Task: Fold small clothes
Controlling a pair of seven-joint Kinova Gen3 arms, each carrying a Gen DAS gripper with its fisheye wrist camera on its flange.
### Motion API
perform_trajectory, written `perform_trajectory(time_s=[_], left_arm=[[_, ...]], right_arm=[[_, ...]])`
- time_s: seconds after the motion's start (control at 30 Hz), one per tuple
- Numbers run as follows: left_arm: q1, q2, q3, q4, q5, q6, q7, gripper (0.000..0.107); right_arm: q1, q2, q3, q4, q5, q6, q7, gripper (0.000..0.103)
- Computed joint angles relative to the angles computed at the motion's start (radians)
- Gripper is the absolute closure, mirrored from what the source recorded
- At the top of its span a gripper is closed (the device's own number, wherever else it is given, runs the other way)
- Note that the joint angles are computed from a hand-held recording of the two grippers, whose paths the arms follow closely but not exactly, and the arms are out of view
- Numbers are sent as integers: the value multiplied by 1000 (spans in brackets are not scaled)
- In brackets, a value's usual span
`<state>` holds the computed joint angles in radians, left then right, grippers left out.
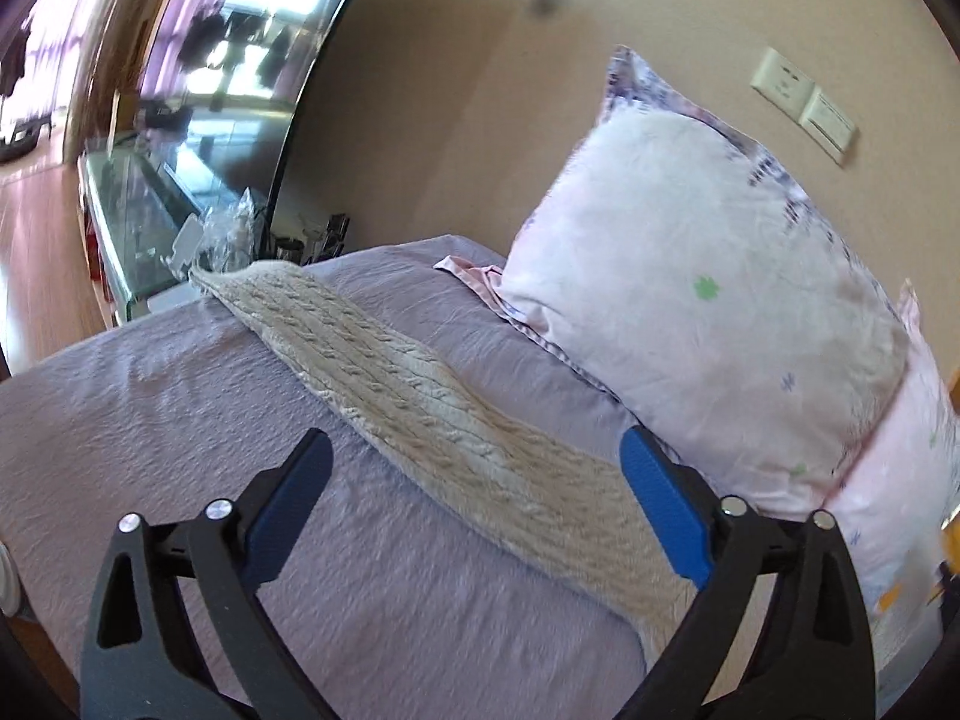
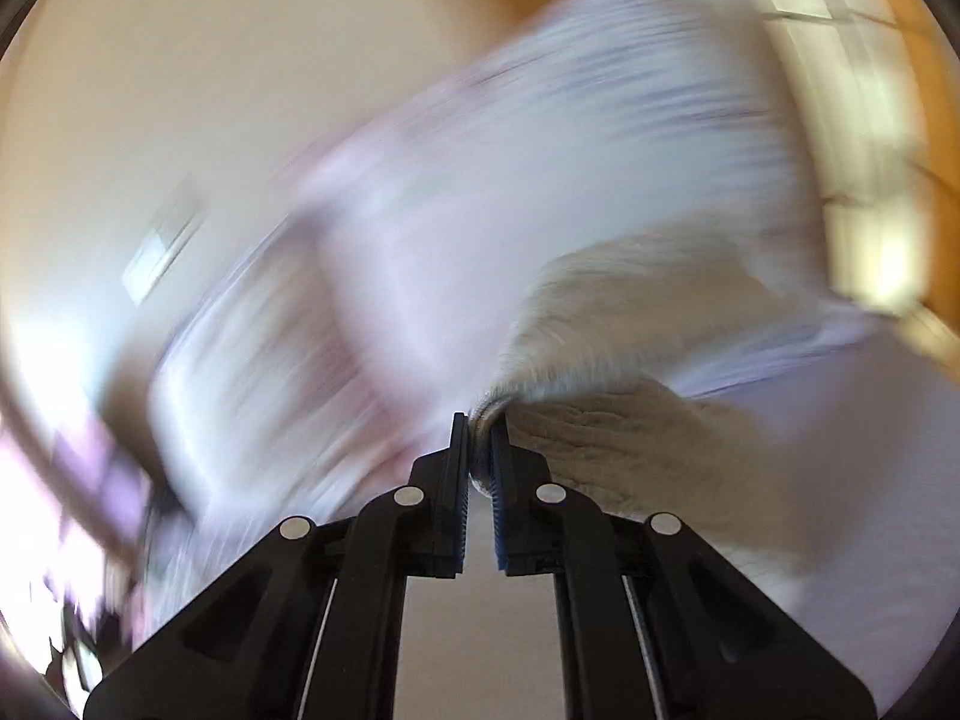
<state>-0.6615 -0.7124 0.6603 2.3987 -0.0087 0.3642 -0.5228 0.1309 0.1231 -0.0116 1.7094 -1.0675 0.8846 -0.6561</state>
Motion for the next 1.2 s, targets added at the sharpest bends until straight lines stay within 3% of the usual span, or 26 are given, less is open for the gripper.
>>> perform_trajectory(time_s=[0.03, 0.07, 0.1, 0.17, 0.27, 0.33, 0.43, 0.57, 0.67, 0.73, 0.83, 0.93, 0.97, 1.0, 1.07, 1.13, 1.2], left_arm=[[2, 18, -18, 9, 8, -16, 2, 15], [5, 39, -39, 21, 17, -38, 7, 17], [12, 56, -54, 26, 22, -46, 9, 19], [34, 94, -98, 44, 30, -80, 11, 25], [110, 153, -208, 83, -15, -147, 55, 34], [163, 202, -300, 96, -3, -188, 33, 39], [235, 287, -439, 104, 107, -250, -66, 47], [348, 356, -625, 98, 242, -272, -197, 54], [410, 359, -735, 119, 272, -277, -167, 79], [398, 340, -725, 135, 243, -282, -112, 78], [323, 340, -666, 117, 175, -260, -65, 68], [372, 383, -746, 97, 211, -291, -136, 59], [381, 402, -762, 78, 206, -279, -157, 68], [380, 425, -759, 55, 211, -258, -177, 104], [367, 424, -698, 36, 212, -265, -181, 102], [352, 411, -606, -2, 149, -265, -183, 102], [409, 409, -522, -77, 75, -256, -186, 102]], right_arm=[[-46, 19, -42, 7, 41, 24, 14, 70], [-82, 28, -66, 8, 81, 31, 12, 42], [-119, 19, -71, 15, 121, 22, -1, 35], [-154, -26, -73, 56, 150, -36, 12, 33], [-110, -58, -42, 88, 88, -42, 42, 14], [-93, -71, -4, 100, 67, -25, 28, 10], [-47, -91, 51, 116, 72, -8, -28, 10], [5, -100, 97, 150, 70, -4, -64, 10], [43, -99, 120, 172, 64, 12, -79, 10], [70, -98, 135, 188, 46, 37, -62, 10], [84, -97, 134, 199, 50, 31, -58, 10], [99, -87, 138, 204, 45, 48, -57, 10], [106, -91, 139, 214, 38, 47, -46, 10], [111, -94, 140, 220, 33, 46, -34, 10], [119, -100, 144, 234, 31, 34, -13, 10], [124, -100, 148, 240, 31, 28, -6, 10], [134, -91, 155, 240, 26, 34, -4, 10]])
